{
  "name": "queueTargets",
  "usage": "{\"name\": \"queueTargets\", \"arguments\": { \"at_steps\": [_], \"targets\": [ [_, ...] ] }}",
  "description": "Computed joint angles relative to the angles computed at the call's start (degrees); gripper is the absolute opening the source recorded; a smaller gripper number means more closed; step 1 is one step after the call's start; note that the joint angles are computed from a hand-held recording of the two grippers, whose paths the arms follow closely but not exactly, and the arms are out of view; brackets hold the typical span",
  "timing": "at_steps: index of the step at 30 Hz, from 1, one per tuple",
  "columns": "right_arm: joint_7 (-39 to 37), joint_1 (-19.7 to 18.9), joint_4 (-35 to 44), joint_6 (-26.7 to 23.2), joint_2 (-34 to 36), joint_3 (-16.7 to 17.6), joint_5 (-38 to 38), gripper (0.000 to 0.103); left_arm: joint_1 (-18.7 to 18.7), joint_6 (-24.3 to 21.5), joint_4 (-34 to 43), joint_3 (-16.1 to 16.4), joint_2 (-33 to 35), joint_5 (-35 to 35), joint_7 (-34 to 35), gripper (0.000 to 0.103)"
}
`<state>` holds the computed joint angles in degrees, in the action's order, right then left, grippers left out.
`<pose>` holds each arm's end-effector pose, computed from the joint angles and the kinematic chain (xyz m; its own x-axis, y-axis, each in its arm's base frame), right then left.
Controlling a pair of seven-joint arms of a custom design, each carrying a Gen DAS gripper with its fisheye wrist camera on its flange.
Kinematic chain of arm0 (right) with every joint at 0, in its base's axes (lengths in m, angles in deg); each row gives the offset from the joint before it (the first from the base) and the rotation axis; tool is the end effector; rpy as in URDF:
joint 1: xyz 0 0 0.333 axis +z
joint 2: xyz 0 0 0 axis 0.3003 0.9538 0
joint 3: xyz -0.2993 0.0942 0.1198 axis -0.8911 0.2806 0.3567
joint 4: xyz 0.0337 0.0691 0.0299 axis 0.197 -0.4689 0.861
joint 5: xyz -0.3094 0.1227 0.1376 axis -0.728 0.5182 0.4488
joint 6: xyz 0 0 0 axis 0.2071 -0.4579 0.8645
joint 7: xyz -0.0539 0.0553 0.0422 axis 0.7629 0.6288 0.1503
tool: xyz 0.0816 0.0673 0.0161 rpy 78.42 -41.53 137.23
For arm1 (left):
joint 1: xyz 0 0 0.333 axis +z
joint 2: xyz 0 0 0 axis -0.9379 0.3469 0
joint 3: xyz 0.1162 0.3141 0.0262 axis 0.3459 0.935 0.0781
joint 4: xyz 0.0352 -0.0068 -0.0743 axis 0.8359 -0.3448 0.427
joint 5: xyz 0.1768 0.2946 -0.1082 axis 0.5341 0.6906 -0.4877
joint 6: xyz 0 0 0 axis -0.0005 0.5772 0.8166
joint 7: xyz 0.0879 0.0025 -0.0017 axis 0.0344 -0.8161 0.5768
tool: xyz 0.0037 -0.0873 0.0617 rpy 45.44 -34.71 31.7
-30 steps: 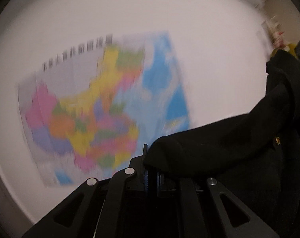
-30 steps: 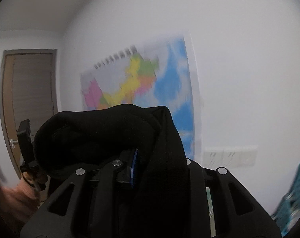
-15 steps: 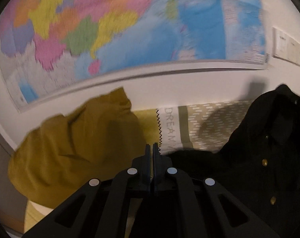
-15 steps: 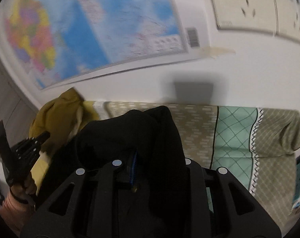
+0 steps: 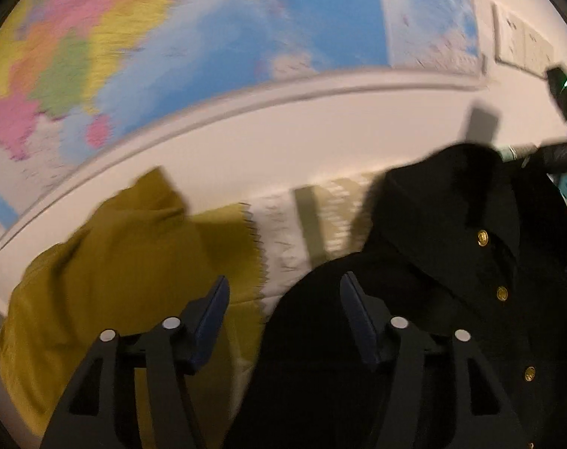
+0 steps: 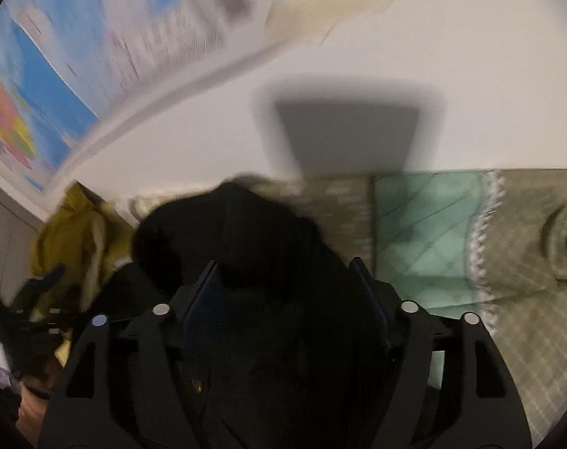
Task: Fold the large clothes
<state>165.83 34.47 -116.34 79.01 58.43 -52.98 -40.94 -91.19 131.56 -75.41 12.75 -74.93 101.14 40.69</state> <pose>0.3988 0.2825 0.5096 -0.2550 -0.8935 -0.3696 -0.6892 0.4361 -0.5787 0.5031 -0.3539 0.5031 -0.6559 -0.7274 -0.2015 -0.4620 0.5980 -0.6550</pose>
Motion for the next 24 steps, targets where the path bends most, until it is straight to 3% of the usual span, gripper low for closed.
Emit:
{"name": "queueTargets", "arguments": {
  "at_steps": [3,4,7,10,12,14,15,22,24],
  "targets": [
    [-2.38,2.17,-5.14,-4.61,-8.43,1.10,2.23,0.090,-1.16,-4.14,4.88,0.31,3.56,1.99,-0.26,0.071],
    [-4.11,3.07,-6.54,-5.69,-10.31,1.56,4.06,0.092,-0.11,-6.93,7.04,-1.46,5.06,-1.46,3.97,0.075],
    [-9.52,8.16,-10.57,-12.19,-15.71,3.96,12.33,0.093,-2.69,-11.84,11.16,0.65,7.72,1.64,2.29,0.075],
    [-11.27,12.71,-13.12,-17.11,-17.35,7.41,18.82,0.093,-3.26,-12.65,11.52,0.99,8.44,2.10,1.66,0.074],
    [-10.00,13.75,-12.61,-20.84,-15.94,10.52,19.83,0.080,-3.15,-12.32,11.30,0.71,8.55,1.79,1.91,0.074],
    [-8.40,14.63,-13.46,-19.61,-15.16,10.52,20.72,0.023,-3.76,-11.26,11.03,1.41,8.44,3.02,0.57,0.073],
    [-7.40,15.03,-14.62,-18.63,-16.06,10.08,21.48,0.002,-3.67,-10.88,11.00,1.35,8.34,2.98,0.47,0.073],
    [-3.24,12.63,-13.44,-34.21,-32.14,13.29,18.30,0.002,-1.35,-8.54,10.57,0.12,5.78,-0.23,3.01,0.073],
    [-2.80,11.36,-14.22,-33.67,-32.68,12.82,18.34,0.002,-1.34,-8.68,11.30,0.18,5.88,-0.35,3.69,0.073]
  ]
}}
